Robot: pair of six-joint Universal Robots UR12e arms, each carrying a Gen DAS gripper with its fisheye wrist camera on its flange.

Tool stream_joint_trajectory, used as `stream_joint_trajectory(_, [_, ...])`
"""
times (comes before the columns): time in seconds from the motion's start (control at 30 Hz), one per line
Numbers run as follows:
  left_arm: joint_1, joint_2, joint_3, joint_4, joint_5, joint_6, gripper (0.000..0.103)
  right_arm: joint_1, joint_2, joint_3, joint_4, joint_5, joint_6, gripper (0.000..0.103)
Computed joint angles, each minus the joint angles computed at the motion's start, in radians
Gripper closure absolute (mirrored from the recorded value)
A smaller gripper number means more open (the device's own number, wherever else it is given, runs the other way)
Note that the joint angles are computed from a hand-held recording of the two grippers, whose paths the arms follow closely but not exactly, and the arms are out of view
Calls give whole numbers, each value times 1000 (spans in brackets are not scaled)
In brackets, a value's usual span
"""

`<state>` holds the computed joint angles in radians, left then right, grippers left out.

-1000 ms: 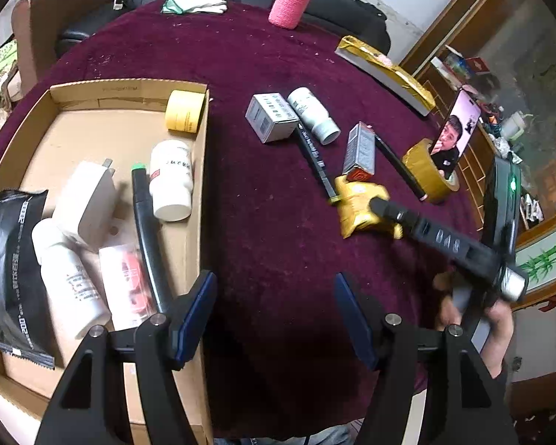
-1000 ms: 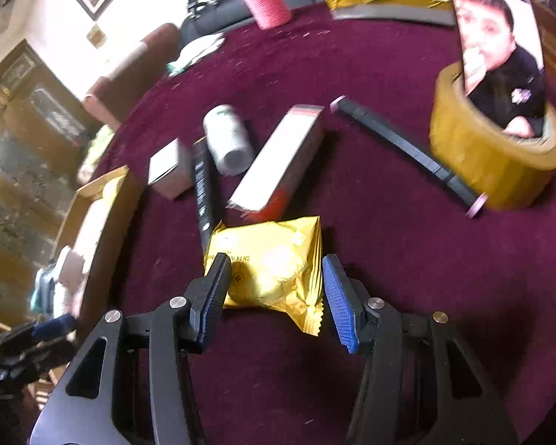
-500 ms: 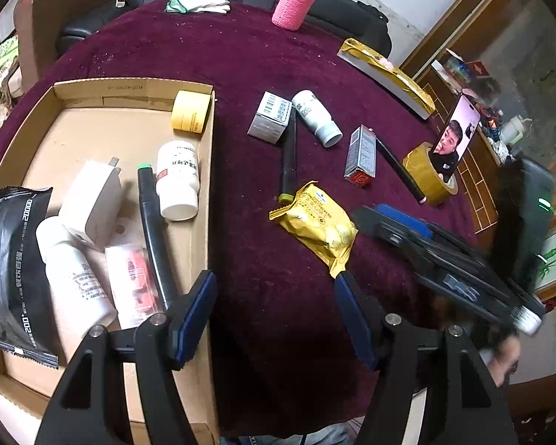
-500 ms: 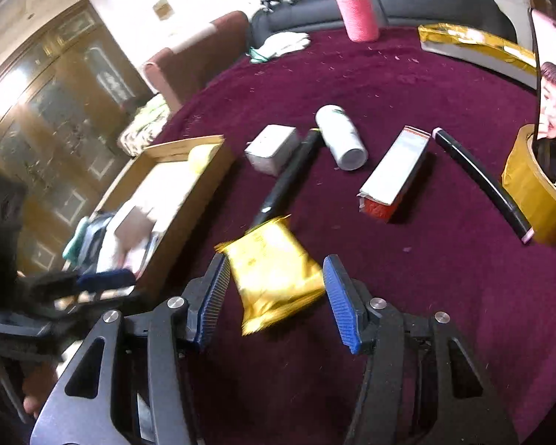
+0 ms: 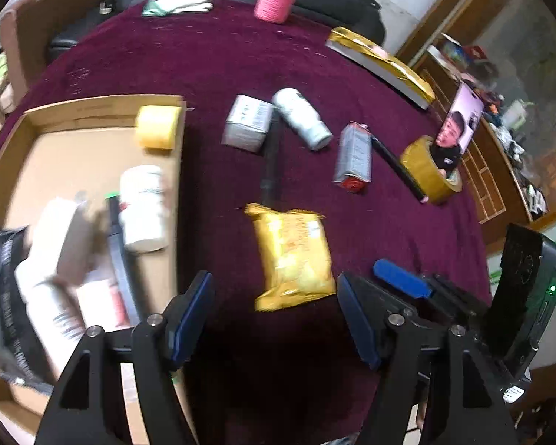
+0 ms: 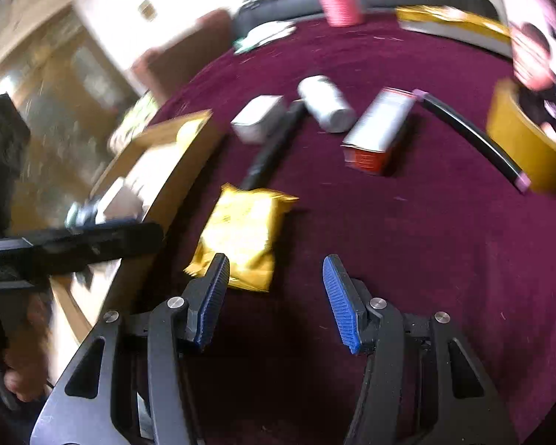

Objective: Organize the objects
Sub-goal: 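Grasp the yellow cracker pack with the left gripper while the right grasps the white-red box, then carry the cracker pack with the left gripper while the right carries the box into the tray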

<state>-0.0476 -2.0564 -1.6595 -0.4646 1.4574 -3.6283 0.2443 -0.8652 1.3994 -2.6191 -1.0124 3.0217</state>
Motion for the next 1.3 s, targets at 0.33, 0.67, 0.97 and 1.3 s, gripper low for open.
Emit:
stream_joint_trajectory(0.33, [-45, -99, 141, -163, 140, 92, 33, -22, 14, 2, -22, -45, 115, 50])
stream_joint_trajectory(0.67, [-39, -76, 87, -139, 113, 68, 59, -14, 46, -82, 25, -87, 163, 50])
stream_joint_trajectory(0.97, [-6, -11, -24, -14, -17, -8, 59, 23, 128, -281, 148, -180, 139, 50])
stream_joint_trajectory(1.3, [-4, 20, -56, 6, -43, 6, 59, 54, 198, -417, 246, -374, 143, 71])
